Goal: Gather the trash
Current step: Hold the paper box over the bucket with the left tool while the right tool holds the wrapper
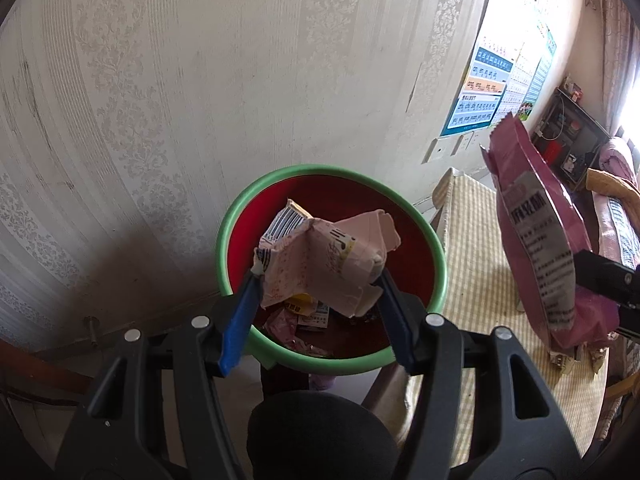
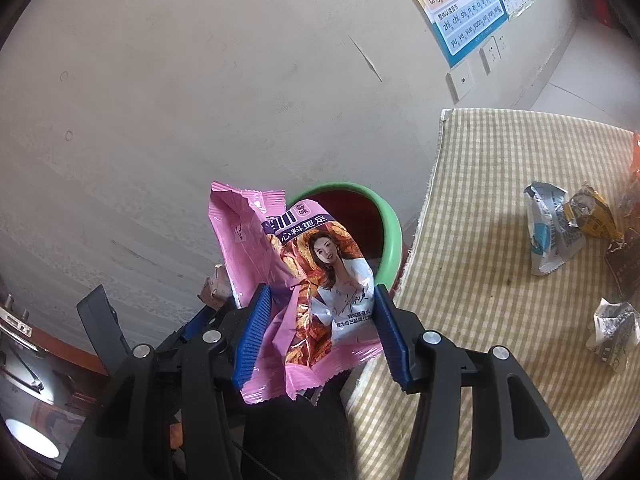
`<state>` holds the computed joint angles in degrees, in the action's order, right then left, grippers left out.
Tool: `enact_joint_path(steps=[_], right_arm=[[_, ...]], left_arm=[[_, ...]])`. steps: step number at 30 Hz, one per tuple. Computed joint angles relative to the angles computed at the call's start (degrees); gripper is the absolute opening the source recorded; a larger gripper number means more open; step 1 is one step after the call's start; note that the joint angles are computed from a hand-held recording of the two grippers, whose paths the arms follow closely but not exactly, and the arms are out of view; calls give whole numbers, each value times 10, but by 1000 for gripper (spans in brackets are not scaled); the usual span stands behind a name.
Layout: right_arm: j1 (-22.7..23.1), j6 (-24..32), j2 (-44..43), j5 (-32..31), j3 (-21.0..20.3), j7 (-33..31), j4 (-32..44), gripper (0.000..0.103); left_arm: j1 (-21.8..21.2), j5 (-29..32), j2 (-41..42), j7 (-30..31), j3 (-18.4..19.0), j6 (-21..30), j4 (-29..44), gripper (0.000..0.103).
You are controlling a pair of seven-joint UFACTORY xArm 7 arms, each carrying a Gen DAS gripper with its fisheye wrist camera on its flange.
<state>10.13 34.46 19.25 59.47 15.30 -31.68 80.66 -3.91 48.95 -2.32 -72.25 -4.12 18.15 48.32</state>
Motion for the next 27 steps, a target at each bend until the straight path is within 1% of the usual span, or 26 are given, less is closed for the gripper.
enact_joint_path(steps=[4,9,10,11,13,15,23,27], right_arm=[[5,1,35,-6,5,22,39,51],[17,16,68,-70,2,94,81,51],[16,15,73,-77,6,97,87,51],[20,19,77,-96,3,113,93,51],[18,16,85,-107,9,119,100,51],[24,27,88,-141,2,154,107,51],[15,17,102,-156,22,162,118,51],[19,15,108,-173,21,169,126,52]], left_arm=[[4,-15,14,16,8,-4,12,56],[0,-31,31,31,18,0,26,56],[-1,-31,32,31,20,-2,26,56],[-2,-30,34,31,22,-2,26,56],[-5,-32,39,35,24,0,30,56],[-7,-38,42,40,27,0,31,56],[-12,-58,54,59,37,1,36,56],[-13,-66,59,65,41,0,40,56]])
